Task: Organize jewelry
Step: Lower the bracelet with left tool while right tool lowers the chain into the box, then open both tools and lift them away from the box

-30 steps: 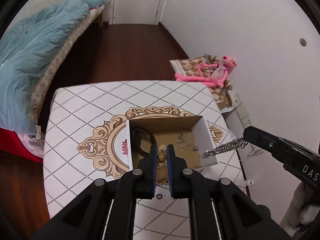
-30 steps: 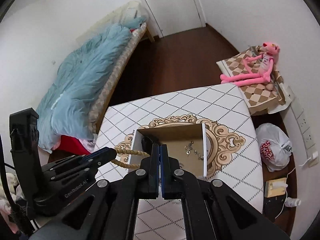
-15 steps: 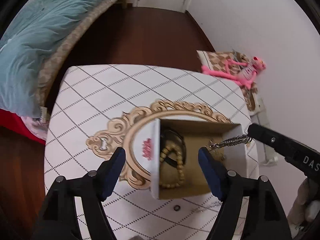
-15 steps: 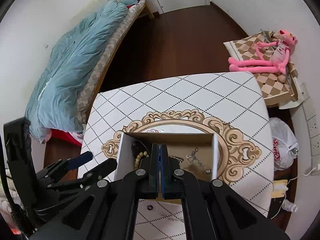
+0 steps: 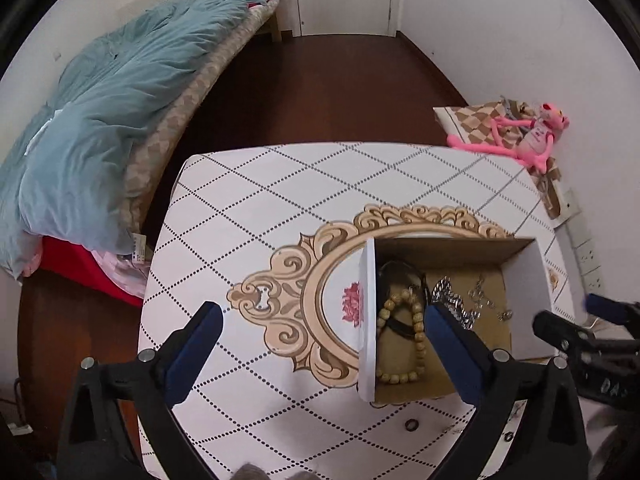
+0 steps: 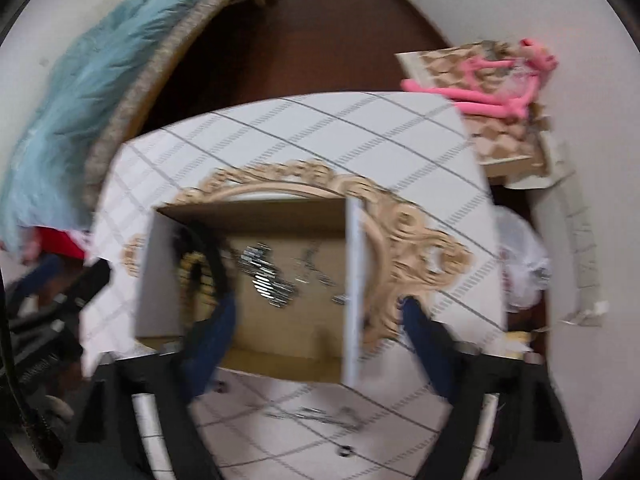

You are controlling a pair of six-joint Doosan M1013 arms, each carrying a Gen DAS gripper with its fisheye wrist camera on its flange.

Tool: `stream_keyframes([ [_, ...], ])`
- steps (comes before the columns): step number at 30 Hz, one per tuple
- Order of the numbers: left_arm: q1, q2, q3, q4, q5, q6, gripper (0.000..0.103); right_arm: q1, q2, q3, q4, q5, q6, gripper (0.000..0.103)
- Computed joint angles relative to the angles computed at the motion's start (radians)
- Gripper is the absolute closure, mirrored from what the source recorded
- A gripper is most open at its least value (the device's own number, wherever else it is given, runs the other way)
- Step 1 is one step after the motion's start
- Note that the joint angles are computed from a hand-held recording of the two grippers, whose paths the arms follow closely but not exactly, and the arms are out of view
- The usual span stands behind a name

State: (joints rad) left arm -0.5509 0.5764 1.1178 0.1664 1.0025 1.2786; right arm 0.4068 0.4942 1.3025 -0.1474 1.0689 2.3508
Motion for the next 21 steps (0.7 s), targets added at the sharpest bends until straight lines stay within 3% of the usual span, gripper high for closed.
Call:
stream_keyframes([
  [6, -0.012, -0.007, 0.026, -0.004, 0.009, 0.005, 0.000, 0.033, -0.002, 0.027, -0.101, 0.050, 0.051, 0.004],
  [21, -0.036, -0.092, 0.118, 0.098, -0.049, -0.096, 0.000, 0.082, -0.061, 0.067, -0.221, 0.027, 0.147, 0.004],
])
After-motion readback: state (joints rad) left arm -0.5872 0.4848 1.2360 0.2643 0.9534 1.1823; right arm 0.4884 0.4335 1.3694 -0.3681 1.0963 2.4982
